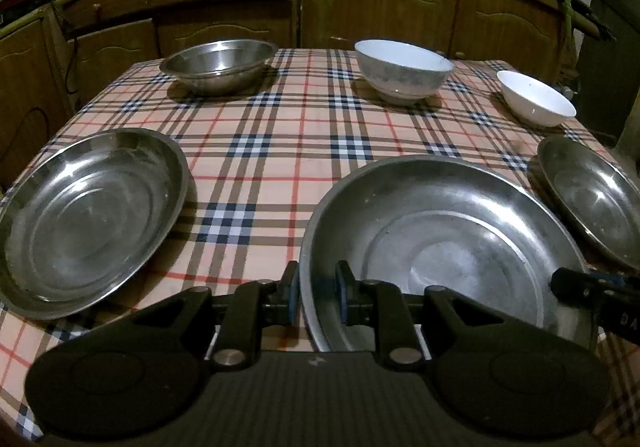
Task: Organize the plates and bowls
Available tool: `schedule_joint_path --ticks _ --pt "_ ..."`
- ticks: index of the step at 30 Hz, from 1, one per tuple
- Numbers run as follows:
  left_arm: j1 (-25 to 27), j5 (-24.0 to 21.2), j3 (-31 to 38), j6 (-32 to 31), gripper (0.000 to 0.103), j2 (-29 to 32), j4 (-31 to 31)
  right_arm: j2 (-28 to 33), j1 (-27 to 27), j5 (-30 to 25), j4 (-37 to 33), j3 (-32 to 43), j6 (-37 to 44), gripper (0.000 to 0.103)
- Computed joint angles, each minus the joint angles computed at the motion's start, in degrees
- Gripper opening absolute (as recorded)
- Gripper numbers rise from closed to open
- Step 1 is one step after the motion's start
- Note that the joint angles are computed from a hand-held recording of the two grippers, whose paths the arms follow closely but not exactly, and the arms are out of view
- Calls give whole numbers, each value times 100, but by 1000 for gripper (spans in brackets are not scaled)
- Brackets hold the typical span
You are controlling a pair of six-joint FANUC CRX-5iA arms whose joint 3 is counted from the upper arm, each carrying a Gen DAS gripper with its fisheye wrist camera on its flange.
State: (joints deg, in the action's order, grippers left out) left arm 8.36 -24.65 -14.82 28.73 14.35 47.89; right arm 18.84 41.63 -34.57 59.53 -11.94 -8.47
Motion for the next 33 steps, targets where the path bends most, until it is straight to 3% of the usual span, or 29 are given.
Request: schedule_joint_path --ticks 5,6,10,14,22,33 --pt "-20 81 -72 -146 24 -15 192 15 32 -152 170 -1 -100 27" --pt "-24 102 -91 -178 26 -30 240 10 35 -184 209 -5 -140 33" --pt "-44 235 -181 -273 44 -106 445 -48 47 -337 426 -52 -339 36" --pt "-14 257 -201 -223 47 -181 480 -140 87 -536 647 -103 -502 38" --pt "-100 491 -456 -542 64 -467 928 -459 146 -703 1077 -394 -840 47" --pt "-314 325 -794 -1170 70 -828 1717 -952 282 -1212 1258 -848 -1205 58"
